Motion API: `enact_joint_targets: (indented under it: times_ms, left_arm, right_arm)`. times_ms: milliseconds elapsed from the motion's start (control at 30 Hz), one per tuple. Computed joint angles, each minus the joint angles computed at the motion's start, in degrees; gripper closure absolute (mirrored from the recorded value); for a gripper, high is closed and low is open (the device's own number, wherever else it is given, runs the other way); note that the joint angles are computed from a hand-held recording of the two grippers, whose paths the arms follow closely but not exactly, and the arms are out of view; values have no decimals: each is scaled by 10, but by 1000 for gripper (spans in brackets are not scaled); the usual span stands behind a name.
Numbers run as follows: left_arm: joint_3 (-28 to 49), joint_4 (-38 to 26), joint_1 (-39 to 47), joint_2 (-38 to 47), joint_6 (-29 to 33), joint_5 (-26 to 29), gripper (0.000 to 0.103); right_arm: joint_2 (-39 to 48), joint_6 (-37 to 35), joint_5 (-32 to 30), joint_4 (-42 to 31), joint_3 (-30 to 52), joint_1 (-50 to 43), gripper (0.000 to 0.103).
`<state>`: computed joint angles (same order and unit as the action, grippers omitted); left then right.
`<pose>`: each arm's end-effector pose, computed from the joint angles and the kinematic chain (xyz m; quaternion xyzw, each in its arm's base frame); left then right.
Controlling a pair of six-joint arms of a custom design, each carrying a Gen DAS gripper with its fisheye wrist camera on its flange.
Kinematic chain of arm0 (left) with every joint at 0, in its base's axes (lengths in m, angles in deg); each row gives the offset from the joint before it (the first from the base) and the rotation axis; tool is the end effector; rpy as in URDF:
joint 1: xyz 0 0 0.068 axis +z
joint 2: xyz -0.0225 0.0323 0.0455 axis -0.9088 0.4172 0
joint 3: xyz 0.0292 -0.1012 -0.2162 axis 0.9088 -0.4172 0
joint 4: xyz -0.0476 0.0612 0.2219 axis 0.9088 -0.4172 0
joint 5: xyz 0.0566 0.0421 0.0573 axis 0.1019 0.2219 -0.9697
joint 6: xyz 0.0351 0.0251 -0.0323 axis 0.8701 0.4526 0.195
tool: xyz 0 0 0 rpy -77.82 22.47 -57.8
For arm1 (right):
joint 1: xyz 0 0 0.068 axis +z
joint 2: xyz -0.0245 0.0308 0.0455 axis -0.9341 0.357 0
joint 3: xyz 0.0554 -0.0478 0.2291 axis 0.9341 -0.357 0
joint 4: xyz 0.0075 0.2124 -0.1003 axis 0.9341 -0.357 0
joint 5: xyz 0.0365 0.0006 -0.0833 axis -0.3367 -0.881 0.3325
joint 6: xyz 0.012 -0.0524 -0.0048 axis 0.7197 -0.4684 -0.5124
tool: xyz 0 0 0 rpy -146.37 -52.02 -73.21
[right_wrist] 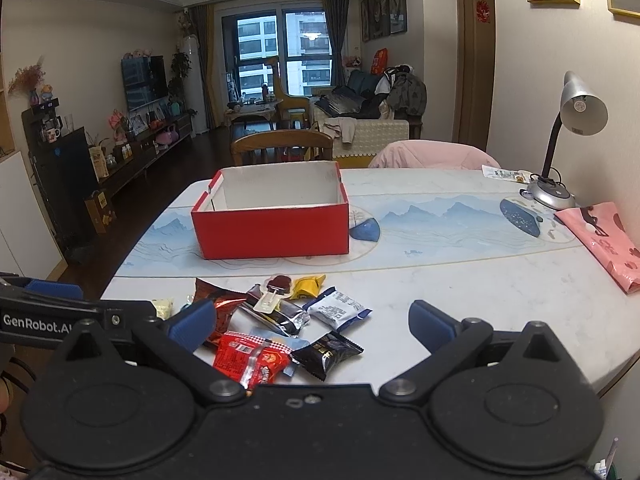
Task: Organize snacks
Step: 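Grasp the dark chocolate triangle with the left tool while the right tool grasps the black candy packet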
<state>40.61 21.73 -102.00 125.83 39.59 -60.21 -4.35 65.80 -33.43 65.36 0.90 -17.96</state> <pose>0.1568 -0.0991 0.2066 -0.0653 0.9189 -0.0499 0.3857 0.1808 0.2015 0.1917 -0.1365 0.8766 0.1032 0.4498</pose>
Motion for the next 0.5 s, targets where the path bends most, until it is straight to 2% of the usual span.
enact_joint_targets:
  times_ms: [267,400,500]
  left_arm:
    - [-2,28,72,36,22,40,0]
    - [-13,53,127,64,33,83,0]
    - [-13,69,144,94,42,87,0]
  right_arm:
    - [75,-14,-59,17,38,-58,1]
    - [124,-23,-92,31,55,-86,2]
    - [161,-32,-119,36,71,-106,3]
